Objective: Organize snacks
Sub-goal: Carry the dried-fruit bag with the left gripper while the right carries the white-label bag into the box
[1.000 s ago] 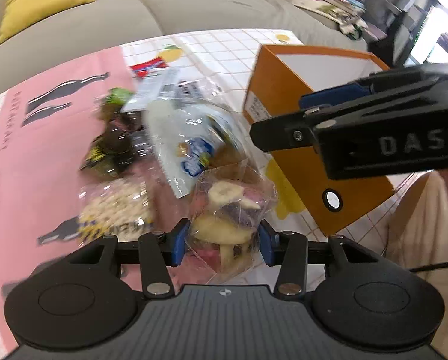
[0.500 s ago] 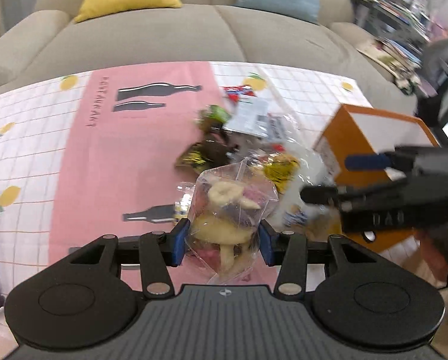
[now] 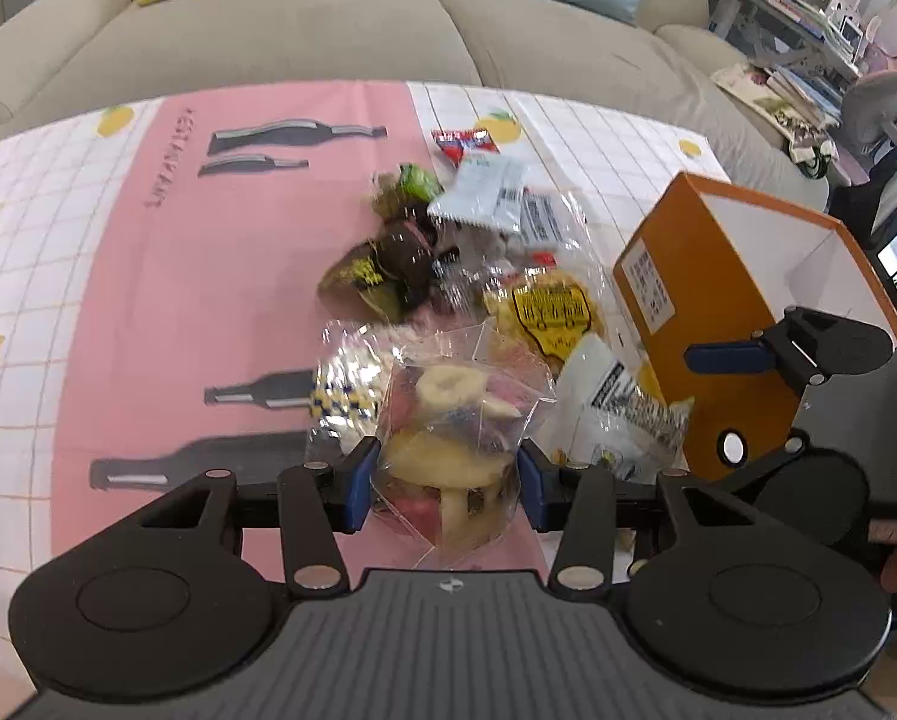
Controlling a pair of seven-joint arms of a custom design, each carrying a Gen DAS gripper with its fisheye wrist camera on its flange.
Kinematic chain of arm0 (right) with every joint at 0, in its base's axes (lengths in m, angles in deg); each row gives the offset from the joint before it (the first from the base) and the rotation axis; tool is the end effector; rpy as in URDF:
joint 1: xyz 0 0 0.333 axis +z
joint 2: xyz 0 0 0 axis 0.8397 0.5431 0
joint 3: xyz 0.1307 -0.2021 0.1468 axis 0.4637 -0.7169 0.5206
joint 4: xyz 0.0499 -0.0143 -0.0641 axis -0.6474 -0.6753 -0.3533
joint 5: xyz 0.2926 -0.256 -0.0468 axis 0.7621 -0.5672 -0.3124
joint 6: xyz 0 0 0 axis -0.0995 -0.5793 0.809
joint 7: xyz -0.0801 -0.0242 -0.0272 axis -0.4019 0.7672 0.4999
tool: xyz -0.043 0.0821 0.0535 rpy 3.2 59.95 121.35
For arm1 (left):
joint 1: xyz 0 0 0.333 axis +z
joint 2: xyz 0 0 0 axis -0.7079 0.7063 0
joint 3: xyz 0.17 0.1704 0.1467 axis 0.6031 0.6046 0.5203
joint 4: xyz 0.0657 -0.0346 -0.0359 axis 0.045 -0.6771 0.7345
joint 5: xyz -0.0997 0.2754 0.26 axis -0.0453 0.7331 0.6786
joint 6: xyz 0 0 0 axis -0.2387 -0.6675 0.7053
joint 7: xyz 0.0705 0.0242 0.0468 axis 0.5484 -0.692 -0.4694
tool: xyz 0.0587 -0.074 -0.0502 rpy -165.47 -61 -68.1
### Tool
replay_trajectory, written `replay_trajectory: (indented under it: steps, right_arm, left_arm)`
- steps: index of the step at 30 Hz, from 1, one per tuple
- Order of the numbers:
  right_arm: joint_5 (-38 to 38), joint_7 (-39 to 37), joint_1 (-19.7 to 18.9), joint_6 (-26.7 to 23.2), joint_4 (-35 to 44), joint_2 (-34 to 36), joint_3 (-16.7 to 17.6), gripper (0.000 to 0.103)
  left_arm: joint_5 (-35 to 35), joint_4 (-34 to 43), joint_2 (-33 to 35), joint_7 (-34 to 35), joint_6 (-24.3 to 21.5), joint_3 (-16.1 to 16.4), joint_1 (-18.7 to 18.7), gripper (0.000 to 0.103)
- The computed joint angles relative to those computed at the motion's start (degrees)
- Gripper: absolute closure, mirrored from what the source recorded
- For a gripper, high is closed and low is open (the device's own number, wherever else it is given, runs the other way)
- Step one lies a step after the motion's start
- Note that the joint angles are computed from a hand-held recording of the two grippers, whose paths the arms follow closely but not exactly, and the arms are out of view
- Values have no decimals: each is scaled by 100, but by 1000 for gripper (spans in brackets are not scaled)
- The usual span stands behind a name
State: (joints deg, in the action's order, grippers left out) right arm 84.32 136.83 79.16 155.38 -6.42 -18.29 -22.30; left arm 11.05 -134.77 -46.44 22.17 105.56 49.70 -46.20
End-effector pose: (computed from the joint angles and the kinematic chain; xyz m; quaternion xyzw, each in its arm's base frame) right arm 0.7015 0.3066 0.4585 -0.8832 0.3935 -0.1404 0.2131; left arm 0.6494 -0.1154 0.5098 -0.6808 0.6825 -0.2429 0.1081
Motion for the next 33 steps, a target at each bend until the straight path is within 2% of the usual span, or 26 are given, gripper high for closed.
replay_trajectory:
  steps: [7,10,13,16,18,20,27,33]
  right_arm:
    - [-648,-243,263,846,-889,-351,-225,9]
    - [-804,-132,304,972,-965,-395,-276,16]
    - [-754,-302,229,918,-998,-453,-165,25]
    - [-607,-336,184,689,-848,-370,-90,44]
    - [-567,-169,203,756,-933,-430,-116,52]
    - [-487,-33,189,790,-1008,-508,-106,56]
    - [-67,90,-10,1369,-1827,-1263,57,60]
    - [707,181,-351,1770,-2577,-2104,223,60]
  left_arm:
    - [-57,-106,-104,-25,-26,-11,-19,50]
    - [-43,-170,-179,-73,-32,-2,-35,50]
    - [-55,-244,-262,-98,-10,2,-52,50]
    - [-8,-295,-334,-158,0,11,-85,50]
    - [27,-345,-407,-200,21,16,-107,50]
    - [76,-406,-493,-247,49,26,-129,50]
    - [302,-583,-767,-506,202,50,-229,50]
    - [320,-490,-882,-596,310,27,-325,50]
